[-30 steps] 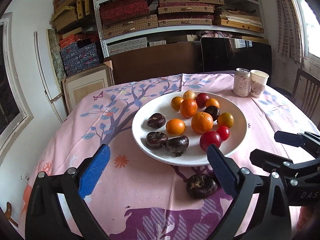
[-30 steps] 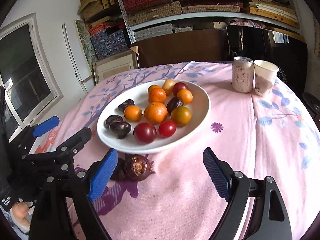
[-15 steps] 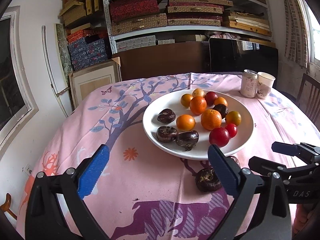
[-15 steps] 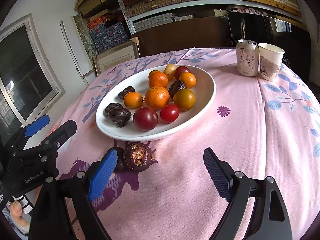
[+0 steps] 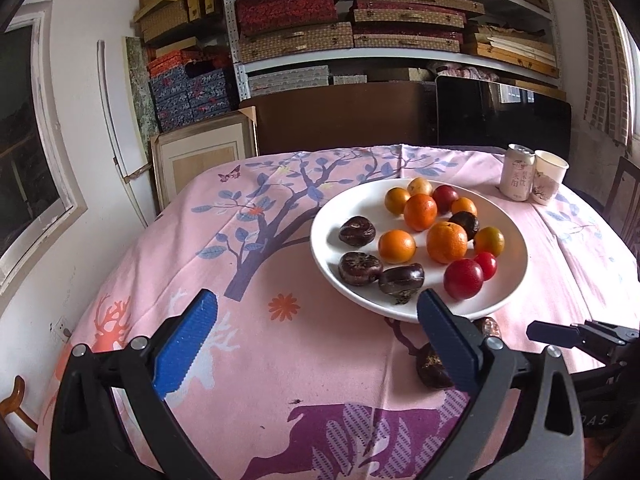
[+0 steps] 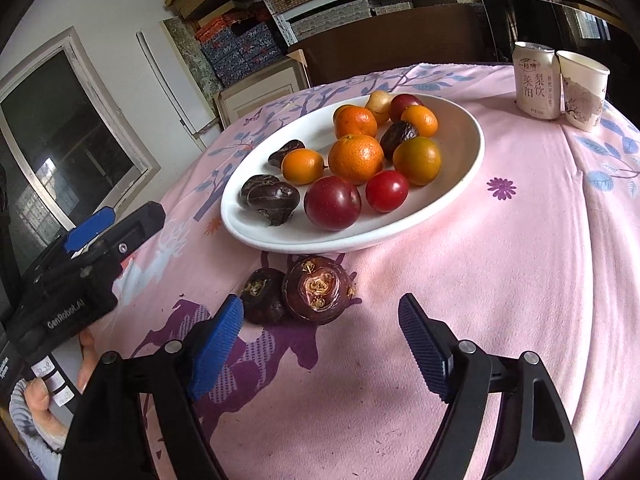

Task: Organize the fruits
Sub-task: 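Grasp a dark fruit with the right gripper while the left gripper grasps another dark fruit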

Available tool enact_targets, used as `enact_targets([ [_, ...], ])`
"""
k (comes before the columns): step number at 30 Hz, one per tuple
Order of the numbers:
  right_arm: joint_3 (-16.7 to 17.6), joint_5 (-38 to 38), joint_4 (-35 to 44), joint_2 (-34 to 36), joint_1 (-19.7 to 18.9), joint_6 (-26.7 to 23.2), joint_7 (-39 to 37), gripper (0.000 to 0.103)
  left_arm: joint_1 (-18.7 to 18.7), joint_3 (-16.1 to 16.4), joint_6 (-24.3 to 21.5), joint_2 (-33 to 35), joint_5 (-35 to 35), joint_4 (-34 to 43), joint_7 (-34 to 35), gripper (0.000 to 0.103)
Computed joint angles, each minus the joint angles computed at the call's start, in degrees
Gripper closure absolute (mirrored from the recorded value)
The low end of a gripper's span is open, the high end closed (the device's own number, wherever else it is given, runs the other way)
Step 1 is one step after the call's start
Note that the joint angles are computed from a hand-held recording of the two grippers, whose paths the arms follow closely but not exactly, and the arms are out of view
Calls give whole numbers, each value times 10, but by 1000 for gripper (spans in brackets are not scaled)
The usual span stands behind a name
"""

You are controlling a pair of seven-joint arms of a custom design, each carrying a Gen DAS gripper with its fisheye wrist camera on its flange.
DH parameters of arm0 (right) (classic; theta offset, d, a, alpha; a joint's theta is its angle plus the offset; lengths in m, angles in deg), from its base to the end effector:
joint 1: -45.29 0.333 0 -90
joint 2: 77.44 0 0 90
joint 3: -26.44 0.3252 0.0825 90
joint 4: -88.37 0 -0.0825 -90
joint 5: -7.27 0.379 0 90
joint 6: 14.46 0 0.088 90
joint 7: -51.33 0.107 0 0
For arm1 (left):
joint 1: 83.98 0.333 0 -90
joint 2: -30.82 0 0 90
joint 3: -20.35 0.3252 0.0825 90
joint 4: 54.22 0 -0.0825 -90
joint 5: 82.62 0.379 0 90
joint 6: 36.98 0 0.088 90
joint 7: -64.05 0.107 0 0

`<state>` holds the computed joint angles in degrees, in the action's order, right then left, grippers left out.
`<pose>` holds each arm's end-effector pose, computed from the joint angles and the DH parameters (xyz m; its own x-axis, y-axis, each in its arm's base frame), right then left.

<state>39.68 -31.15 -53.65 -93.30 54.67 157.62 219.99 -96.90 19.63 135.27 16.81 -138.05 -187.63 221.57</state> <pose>0.4196 0.2293 0.4810 -0.1579 -0.9096 -0.3842 -0.6698 0.3846 -0.6352 0.4950 -0.0589 0.5326 -0.4317 -0.8940 -0.1201 -0.4587 0.3322 -0.8242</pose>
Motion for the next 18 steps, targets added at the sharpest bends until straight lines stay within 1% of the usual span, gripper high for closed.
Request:
enact_targets([
  [2, -14, 22, 0, 9, 15, 7, -19, 29, 20, -3, -31, 6, 26, 10, -42, 5],
  [4, -27, 46, 0, 17, 28, 14, -38, 33, 34, -3, -64, 11, 44, 19, -67, 5],
  [5, -30, 55, -1, 21, 30, 21, -43, 33, 39, -5, -74, 13, 49, 21, -75, 5],
  [6, -23, 50, 0, 22, 20, 28, -36, 34, 44, -7, -80, 14, 56, 22, -80, 5],
  [8, -23, 55, -1, 29, 14, 46, -35, 35, 49, -16, -78, 15, 71, 18, -85, 5],
  [11, -12, 53, 3, 35, -2, 51, -27, 46, 47, -24, -60, 13, 88, 7, -82, 5],
  [12, -11, 51, 4, 35, -3, 48, -25, 55, 46, -25, -54, 13, 93, 3, -81, 5],
  [13, -29, 73, 0, 38, 15, 58, -45, 61, 46, -26, -53, 13, 100, 2, -83, 5],
  [14, -48, 100, -5, 40, 35, 68, -66, 61, 44, -26, -54, 13, 104, 1, -83, 5],
  [17, -53, 128, -6, 36, 46, 61, -93, 62, 40, -22, -66, 12, 113, -1, -80, 5],
  [18, -59, 145, -10, 31, 54, 61, -103, 62, 37, -18, -81, 10, 111, 1, -73, 5],
])
